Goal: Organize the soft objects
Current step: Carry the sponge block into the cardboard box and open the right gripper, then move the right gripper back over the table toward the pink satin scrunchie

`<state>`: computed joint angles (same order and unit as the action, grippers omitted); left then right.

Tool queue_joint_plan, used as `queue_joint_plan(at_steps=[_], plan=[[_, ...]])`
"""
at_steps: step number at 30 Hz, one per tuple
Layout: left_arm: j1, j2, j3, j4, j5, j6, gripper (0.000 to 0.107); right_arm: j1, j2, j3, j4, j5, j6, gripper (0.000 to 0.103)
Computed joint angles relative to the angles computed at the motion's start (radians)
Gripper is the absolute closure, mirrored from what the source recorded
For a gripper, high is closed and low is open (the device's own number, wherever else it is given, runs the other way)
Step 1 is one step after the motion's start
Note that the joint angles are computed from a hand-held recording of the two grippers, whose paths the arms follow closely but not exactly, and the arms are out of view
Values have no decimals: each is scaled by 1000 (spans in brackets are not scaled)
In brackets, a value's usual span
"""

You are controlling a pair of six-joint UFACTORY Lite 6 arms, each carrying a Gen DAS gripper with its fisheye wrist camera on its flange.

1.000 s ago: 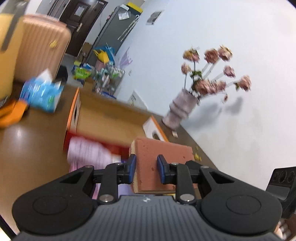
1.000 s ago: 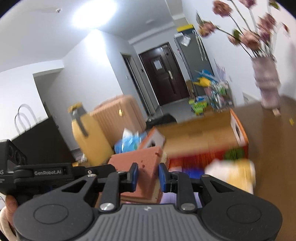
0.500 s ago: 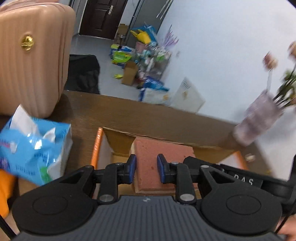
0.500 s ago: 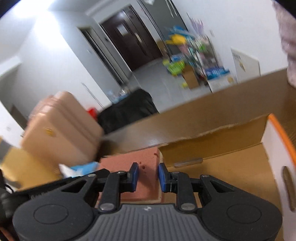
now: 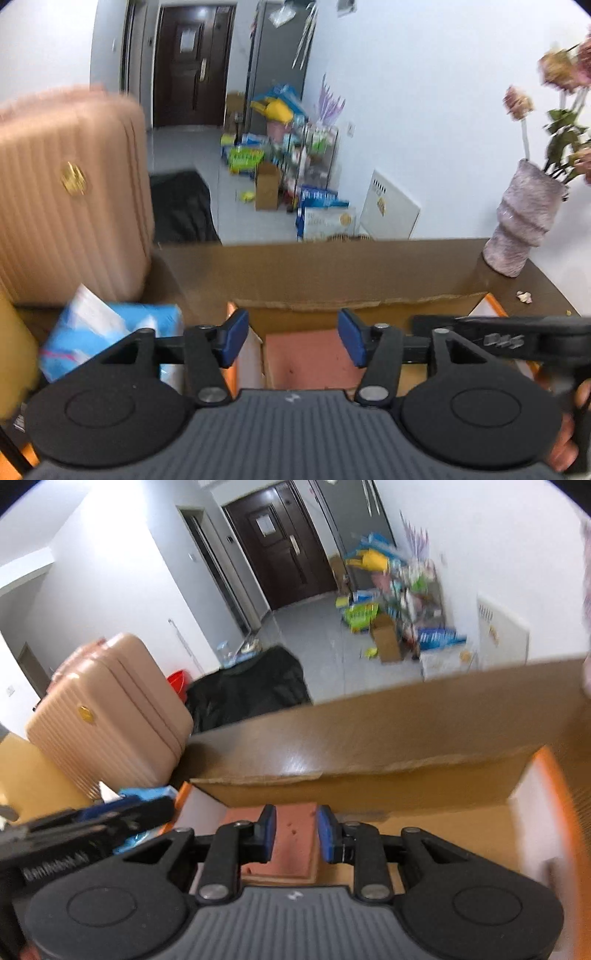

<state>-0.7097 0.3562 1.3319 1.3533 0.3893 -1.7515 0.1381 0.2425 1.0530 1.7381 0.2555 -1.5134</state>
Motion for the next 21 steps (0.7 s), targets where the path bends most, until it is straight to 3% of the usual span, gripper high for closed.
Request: queue_joint_plan(at_steps=[3, 5, 7, 9, 11, 18, 21], plan=[[-58, -156, -94, 18, 113, 19, 36, -53, -245, -133, -314, -37, 234, 77], [-118, -268, -171, 28, 214, 15, 32, -105, -422, -223, -523, -34, 386, 65], [-181, -378, -258, 67, 310, -38, 10, -161, -597, -313, -673, -32, 493, 34], [-263, -457, -323, 98, 445, -107, 6, -203, -760, -395, -830, -36, 629, 22], [-349, -493, -329, 48, 559, -92, 6, -251, -887, -438, -964, 15, 761, 22], [-673, -589, -375, 15, 869, -110, 4, -462, -1312, -550, -971, 337, 745, 14], [-820, -592, -396, -11, 993, -161, 4, -747, -1493, -602, -812, 611, 557, 13]])
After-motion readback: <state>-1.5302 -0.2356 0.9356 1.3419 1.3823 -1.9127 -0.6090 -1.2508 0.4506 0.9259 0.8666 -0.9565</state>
